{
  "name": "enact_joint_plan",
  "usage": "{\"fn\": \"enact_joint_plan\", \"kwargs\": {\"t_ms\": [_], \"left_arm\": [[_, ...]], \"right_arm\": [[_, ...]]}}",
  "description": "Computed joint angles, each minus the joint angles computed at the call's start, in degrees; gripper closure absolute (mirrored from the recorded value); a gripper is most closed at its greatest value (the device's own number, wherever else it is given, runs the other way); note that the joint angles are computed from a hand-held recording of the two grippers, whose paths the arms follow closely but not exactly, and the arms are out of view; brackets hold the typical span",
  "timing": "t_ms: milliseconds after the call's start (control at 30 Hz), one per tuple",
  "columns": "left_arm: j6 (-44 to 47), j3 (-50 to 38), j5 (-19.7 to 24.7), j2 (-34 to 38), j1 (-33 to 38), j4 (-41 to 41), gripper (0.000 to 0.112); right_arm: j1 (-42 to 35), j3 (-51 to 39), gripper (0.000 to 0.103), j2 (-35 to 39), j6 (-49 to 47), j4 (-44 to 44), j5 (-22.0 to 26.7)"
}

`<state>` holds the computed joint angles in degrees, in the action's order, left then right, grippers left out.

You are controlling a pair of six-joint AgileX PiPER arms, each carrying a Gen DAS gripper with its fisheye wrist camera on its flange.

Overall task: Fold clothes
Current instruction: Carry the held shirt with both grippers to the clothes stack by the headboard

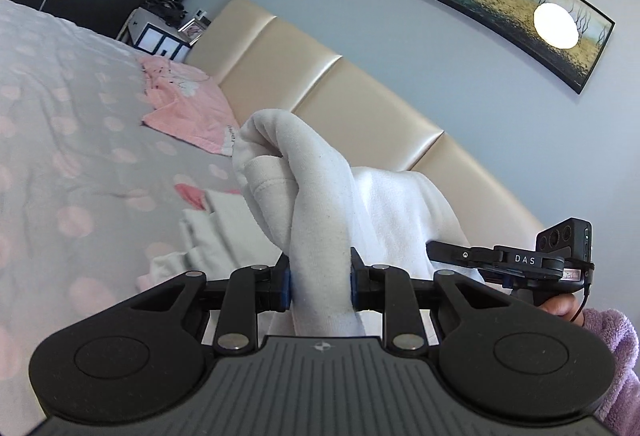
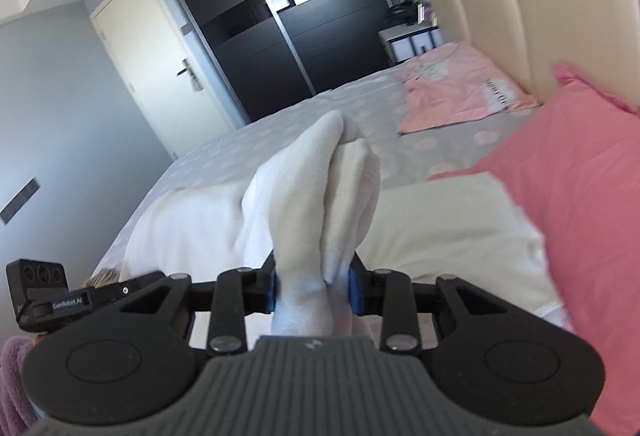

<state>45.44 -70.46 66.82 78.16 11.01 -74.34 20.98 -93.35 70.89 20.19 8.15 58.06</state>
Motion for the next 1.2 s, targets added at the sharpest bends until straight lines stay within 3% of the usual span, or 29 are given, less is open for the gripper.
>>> {"fn": "enact_joint_plan", "kwargs": {"t_ms": [233,400,667,933,1133,1200], "left_arm": [[-1.73,-5.38,-9.48,7.60,-11.33,2.11,0.090],[-1.93,-8.67,-12.04,13.12,-15.19,3.09,0.090],[-1.46,-10.61,-15.24,21.82,-17.54,3.98,0.090],[3.33,-9.93,-14.43,27.97,-16.10,-1.33,0.090],[2.08,-9.87,-17.32,25.69,-17.88,2.06,0.087],[0.53,-10.06,-18.46,24.68,-18.51,4.16,0.085]], "right_arm": [[-17.36,-0.76,0.068,4.26,-15.19,14.64,1.21],[-23.28,0.10,0.068,9.02,-21.35,19.62,-0.42],[-26.57,5.97,0.068,16.43,-22.86,21.92,-9.04],[-30.89,18.60,0.067,18.09,-33.63,38.05,-18.44],[-29.50,19.80,0.055,16.79,-28.85,34.68,-20.99],[-28.64,19.37,0.045,15.53,-25.14,30.82,-21.12]]}}
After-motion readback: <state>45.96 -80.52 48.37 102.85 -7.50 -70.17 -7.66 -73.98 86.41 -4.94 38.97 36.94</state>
